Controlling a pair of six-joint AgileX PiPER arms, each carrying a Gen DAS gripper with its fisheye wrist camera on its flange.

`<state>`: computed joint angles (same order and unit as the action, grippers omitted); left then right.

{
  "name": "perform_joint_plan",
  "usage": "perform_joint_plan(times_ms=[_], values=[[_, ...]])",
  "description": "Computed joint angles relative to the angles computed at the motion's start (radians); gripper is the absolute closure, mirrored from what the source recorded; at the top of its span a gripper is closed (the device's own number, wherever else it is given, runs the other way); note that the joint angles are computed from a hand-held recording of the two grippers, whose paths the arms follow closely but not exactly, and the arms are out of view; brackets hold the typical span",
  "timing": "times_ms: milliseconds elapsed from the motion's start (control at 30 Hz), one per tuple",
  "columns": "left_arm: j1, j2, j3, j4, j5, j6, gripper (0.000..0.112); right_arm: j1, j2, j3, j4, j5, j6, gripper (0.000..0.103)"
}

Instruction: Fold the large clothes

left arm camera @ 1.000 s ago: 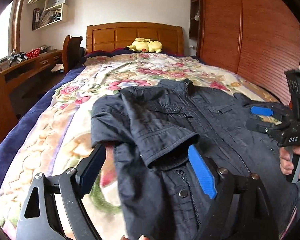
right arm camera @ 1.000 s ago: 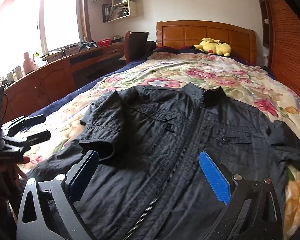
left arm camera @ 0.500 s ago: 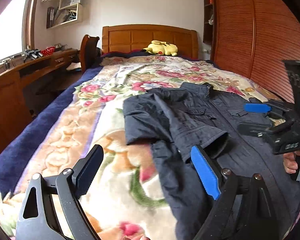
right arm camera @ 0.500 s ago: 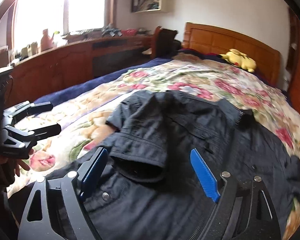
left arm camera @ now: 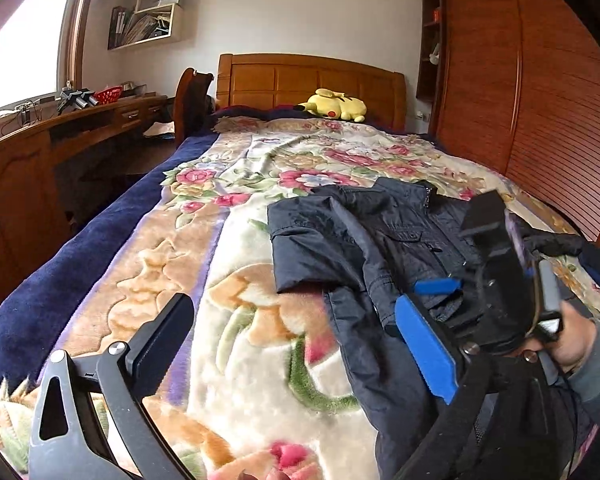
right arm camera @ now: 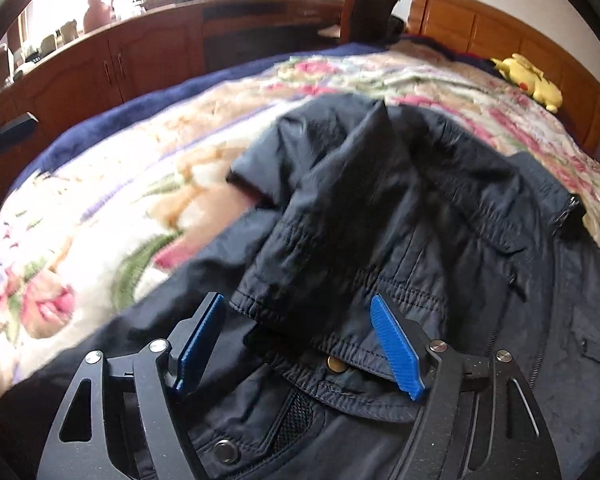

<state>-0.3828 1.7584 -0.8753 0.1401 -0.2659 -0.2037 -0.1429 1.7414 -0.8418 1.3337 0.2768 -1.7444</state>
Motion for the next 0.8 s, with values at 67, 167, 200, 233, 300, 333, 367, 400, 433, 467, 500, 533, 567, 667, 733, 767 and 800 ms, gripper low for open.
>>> perform_joint_plan(times_ms=[67,167,200,233,300,333,367,400,433,467,500,533,567,667,733,767,800], values=[[0.0,-0.001,-0.001,-0.009,0.005,0.016,0.011,0.018,0.026,-0.019,-0.028,-0.02,0.025,0.037],[-0.01,-0.006,0.002,-0.047,0.0,0.066,0.01,0.011,0.018,-0.02,-0.026,0.008,0.011,0.067],[-0.012,-0.008,0.003,-0.039,0.0,0.061,0.01,0.003,0.003,-0.008,0.016,0.014,-0.036,0.087],[-0.017,-0.011,0.005,-0.044,-0.004,0.066,0.01,-0.009,-0.022,0.013,0.084,0.018,-0.107,0.094],[-0.025,-0.015,0.007,-0.044,-0.006,0.064,0.01,-0.065,-0.065,0.039,0.123,0.073,-0.149,0.098],[-0.028,-0.017,0.008,-0.044,-0.007,0.063,0.01,-0.078,-0.1,0.066,0.143,0.087,-0.163,0.098],[-0.04,-0.012,0.004,-0.085,-0.009,0.098,0.01,-0.105,-0.13,0.086,0.179,0.101,-0.199,0.098],[-0.045,-0.015,0.007,-0.101,-0.014,0.111,0.01,-0.128,-0.149,0.099,0.211,0.116,-0.227,0.099],[-0.049,-0.017,0.009,-0.101,-0.015,0.111,0.01,-0.16,-0.169,0.108,0.208,0.143,-0.224,0.099],[-0.053,-0.02,0.011,-0.099,-0.016,0.108,0.01,-0.204,-0.191,0.113,0.199,0.178,-0.215,0.099],[-0.057,-0.022,0.016,-0.098,-0.021,0.107,0.01,-0.24,-0.209,0.12,0.199,0.203,-0.213,0.099],[-0.062,-0.024,0.018,-0.091,-0.023,0.101,0.01,-0.287,-0.23,0.125,0.193,0.236,-0.207,0.099],[-0.066,-0.024,0.019,-0.08,-0.025,0.089,0.01,-0.333,-0.25,0.136,0.186,0.274,-0.203,0.099],[-0.085,-0.018,0.01,-0.098,-0.019,0.099,0.01,-0.485,-0.285,0.145,0.152,0.391,-0.192,0.099],[-0.094,-0.014,0.0,-0.106,-0.008,0.102,0.01,-0.576,-0.287,0.138,0.125,0.457,-0.183,0.099],[-0.102,-0.012,-0.004,-0.128,-0.007,0.122,0.01,-0.619,-0.287,0.132,0.107,0.486,-0.176,0.099],[-0.109,-0.012,-0.005,-0.147,-0.007,0.141,0.01,-0.648,-0.287,0.129,0.097,0.502,-0.174,0.099]])
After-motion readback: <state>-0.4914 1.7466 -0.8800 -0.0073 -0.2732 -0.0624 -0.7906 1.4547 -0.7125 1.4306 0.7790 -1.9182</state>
